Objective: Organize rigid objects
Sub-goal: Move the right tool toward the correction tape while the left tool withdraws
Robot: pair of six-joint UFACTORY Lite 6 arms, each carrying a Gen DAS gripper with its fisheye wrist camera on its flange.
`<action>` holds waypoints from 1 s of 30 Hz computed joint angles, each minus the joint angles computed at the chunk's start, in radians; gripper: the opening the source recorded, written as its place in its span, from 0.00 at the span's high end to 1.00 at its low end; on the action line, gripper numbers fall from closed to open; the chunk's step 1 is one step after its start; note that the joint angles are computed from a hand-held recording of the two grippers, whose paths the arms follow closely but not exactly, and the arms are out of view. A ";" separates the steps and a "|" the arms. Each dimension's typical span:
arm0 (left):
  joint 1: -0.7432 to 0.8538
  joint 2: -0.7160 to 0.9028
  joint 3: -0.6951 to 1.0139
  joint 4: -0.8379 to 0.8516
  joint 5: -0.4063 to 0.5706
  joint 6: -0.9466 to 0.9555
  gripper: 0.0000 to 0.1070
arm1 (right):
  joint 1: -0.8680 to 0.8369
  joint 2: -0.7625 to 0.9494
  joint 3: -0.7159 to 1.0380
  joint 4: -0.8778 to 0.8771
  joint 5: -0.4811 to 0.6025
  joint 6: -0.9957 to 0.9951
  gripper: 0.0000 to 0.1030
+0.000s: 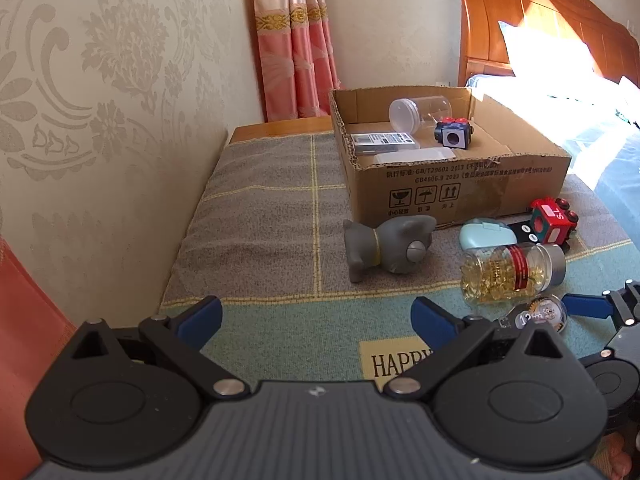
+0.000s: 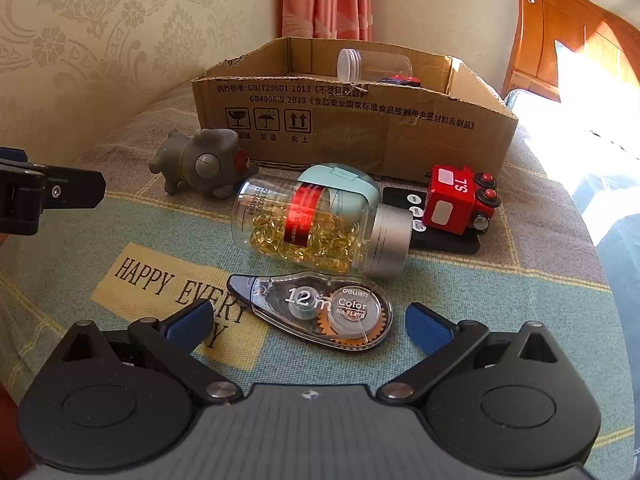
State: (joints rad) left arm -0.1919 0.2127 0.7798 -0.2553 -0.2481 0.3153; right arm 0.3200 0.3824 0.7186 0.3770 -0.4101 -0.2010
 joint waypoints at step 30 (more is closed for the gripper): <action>-0.064 0.211 0.195 0.098 0.002 -0.177 0.06 | -0.242 -0.046 -0.125 -0.216 -0.117 0.104 0.00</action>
